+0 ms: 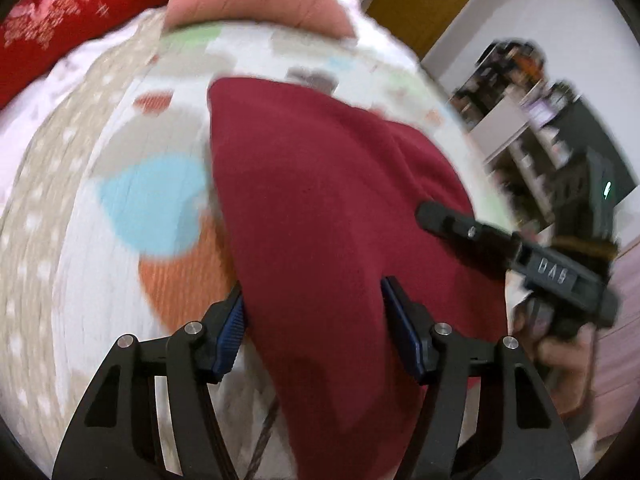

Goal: Fold small clothes

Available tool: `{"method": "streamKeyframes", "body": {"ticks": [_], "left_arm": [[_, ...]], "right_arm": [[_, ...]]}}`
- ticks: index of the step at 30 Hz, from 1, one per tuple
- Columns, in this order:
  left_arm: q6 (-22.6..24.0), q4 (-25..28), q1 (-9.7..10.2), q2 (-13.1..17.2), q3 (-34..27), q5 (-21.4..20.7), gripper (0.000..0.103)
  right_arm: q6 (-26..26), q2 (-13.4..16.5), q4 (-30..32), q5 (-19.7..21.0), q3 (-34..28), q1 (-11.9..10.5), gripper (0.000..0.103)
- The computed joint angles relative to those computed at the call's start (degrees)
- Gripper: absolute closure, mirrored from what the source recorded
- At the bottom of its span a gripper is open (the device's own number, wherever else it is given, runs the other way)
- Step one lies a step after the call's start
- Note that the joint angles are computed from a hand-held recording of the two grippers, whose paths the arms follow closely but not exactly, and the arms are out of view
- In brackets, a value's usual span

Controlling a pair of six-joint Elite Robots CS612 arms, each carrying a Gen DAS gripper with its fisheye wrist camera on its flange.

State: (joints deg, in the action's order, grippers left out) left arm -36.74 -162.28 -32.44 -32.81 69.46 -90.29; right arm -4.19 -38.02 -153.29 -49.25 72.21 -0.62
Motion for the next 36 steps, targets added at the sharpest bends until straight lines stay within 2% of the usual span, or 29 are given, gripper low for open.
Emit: {"method": "streamKeyframes", "body": {"ticks": [2, 6, 8, 10, 12, 14, 17, 20, 23, 26, 30, 36], "left_arm": [[0.2, -3.0, -0.52, -0.5, 1.9, 2.2, 0.037], [0.3, -3.9, -1.38, -2.4, 3.8, 8.1, 0.037], [1.1, -4.4, -1.99, -3.0, 4.1, 12.0, 0.037], [1.9, -3.2, -2.35, -3.0, 3.7, 14.0, 0.037], [2.5, -0.9, -2.54, -2.6, 2.7, 15.7, 0.037], [2.6, 0.5, -2.52, -2.2, 2.1, 16.5, 0.037], [2.8, 1.4, -2.24, -1.3, 1.2, 16.1, 0.037], [2.7, 0.7, -2.10, -1.0, 1.0, 15.0, 0.037], [2.8, 1.5, -2.62, -0.8, 0.5, 16.8, 0.036], [2.7, 1.8, -3.03, -0.9, 0.6, 18.4, 0.036], [2.4, 2.1, -3.45, -1.4, 1.1, 19.7, 0.037], [1.9, 2.0, -4.13, -2.2, 2.2, 22.4, 0.037]], "right_arm": [[-1.7, -1.1, 1.6, -5.4, 1.7, 0.5, 0.045], [0.1, -4.6, -6.4, -7.0, 7.0, -0.1, 0.045], [-1.7, -6.3, -10.7, -8.6, 9.0, 0.1, 0.045], [-4.5, -7.2, -13.0, -8.7, 9.8, 0.4, 0.048], [-6.3, -7.3, -14.0, -7.3, 9.9, 0.8, 0.055], [-8.4, -6.5, -11.7, -7.1, 8.5, 1.6, 0.059], [-11.7, -5.7, -10.2, -11.3, 8.0, 2.8, 0.062], [-12.0, -4.3, -9.4, -17.5, 7.2, 3.4, 0.062], [-10.0, -3.7, -10.8, -16.7, 7.6, 2.8, 0.062], [-9.8, -4.0, -11.4, -17.6, 8.0, 3.0, 0.062], [-7.8, -5.1, -11.7, -16.7, 9.2, 2.7, 0.062], [-1.2, -7.1, -16.7, -14.3, 13.4, 2.1, 0.057]]}}
